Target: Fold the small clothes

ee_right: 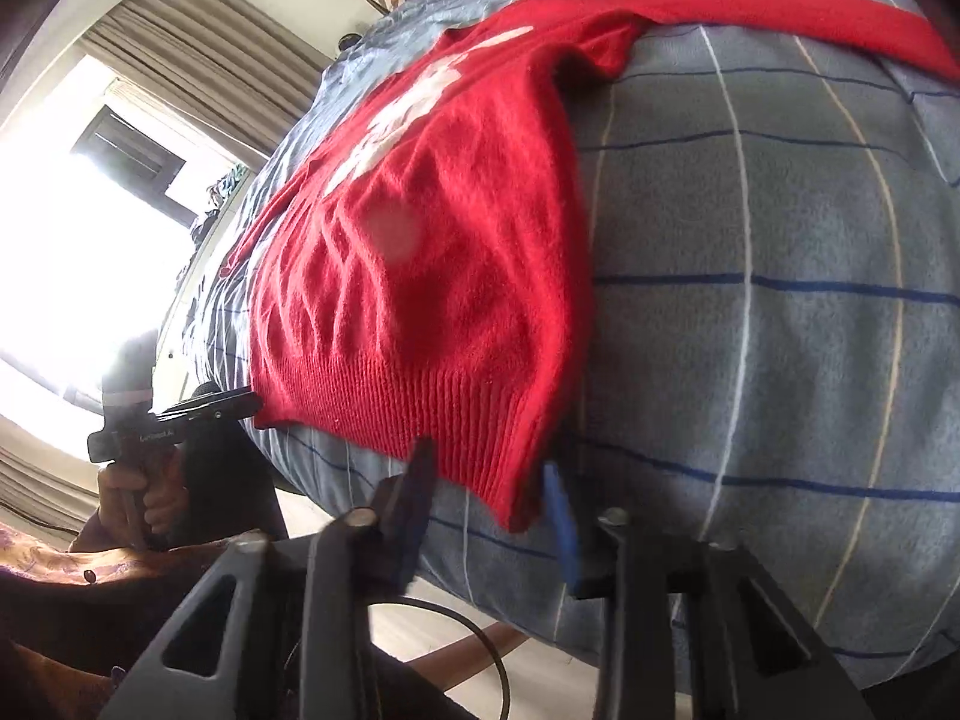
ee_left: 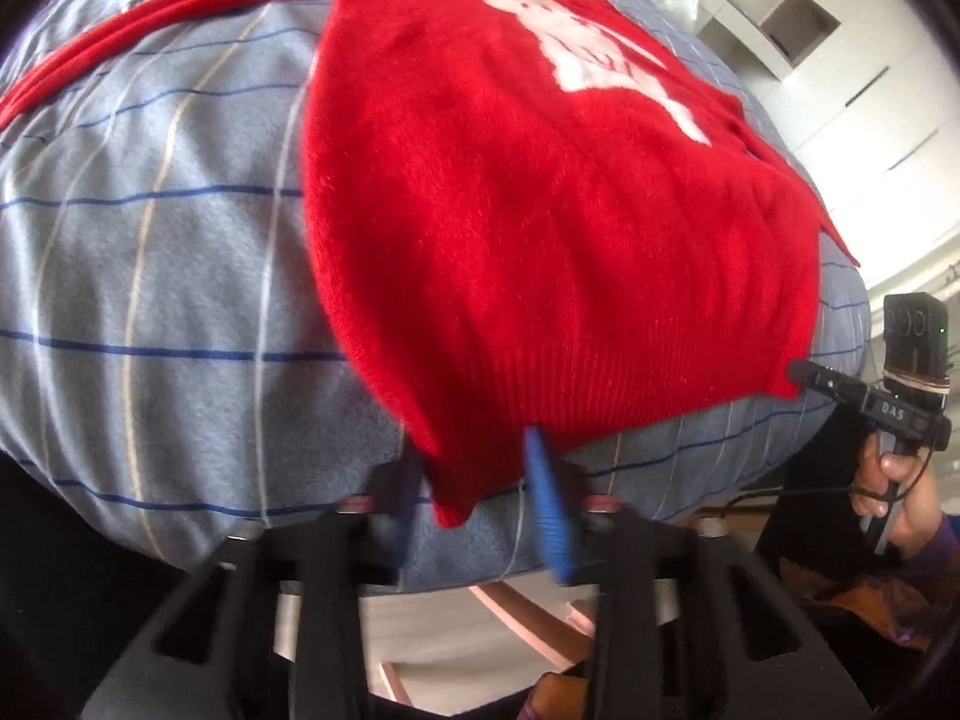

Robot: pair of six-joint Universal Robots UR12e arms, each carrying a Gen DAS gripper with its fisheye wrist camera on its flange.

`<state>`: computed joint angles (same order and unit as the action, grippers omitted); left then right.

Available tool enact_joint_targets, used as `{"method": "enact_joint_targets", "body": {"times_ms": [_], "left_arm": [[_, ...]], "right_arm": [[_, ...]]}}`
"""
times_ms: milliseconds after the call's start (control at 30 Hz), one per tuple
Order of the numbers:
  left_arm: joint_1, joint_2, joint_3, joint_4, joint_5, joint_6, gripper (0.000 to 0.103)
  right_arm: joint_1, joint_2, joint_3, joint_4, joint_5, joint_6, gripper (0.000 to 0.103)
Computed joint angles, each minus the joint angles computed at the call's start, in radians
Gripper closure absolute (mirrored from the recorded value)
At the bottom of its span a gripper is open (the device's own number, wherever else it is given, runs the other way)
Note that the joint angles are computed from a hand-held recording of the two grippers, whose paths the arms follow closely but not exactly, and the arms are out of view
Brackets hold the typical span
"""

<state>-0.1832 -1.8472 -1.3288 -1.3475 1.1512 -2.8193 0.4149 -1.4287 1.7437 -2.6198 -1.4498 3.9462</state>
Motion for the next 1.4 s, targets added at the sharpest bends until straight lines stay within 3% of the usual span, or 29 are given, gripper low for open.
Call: {"method": "enact_joint_targets", "body": {"times_ms": [133, 233, 333, 467, 533, 833, 1133, 1400], "left_arm": [[0.018, 0.01, -0.011, 0.005, -0.013, -0.069, 0.101], [0.033, 0.036, -0.024, 0.001, 0.009, -0.045, 0.101], [0.014, 0.028, -0.016, 0.004, 0.084, -0.028, 0.101], [-0.027, 0.001, 0.002, 0.021, 0.205, -0.041, 0.101], [-0.037, -0.009, 0.009, 0.02, 0.229, -0.052, 0.101], [-0.054, -0.032, 0.024, 0.026, 0.24, -0.104, 0.101], [-0.077, -0.049, 0.031, 0.044, 0.289, -0.116, 0.101], [-0.08, -0.053, 0.033, 0.047, 0.287, -0.121, 0.1]], "right_arm": [[0.005, -0.027, 0.008, 0.008, -0.016, 0.098, 0.099], [0.003, -0.055, 0.026, 0.028, 0.039, 0.218, 0.099], [0.003, -0.04, 0.025, 0.092, 0.092, 0.31, 0.1], [0.01, 0.01, -0.017, 0.197, 0.051, 0.324, 0.1], [0.012, 0.024, -0.039, 0.24, 0.029, 0.301, 0.1], [0.018, 0.023, -0.034, 0.244, 0.006, 0.299, 0.101], [0.028, 0.026, -0.031, 0.224, -0.01, 0.316, 0.1], [0.02, 0.008, -0.004, 0.202, -0.001, 0.32, 0.1]]}}
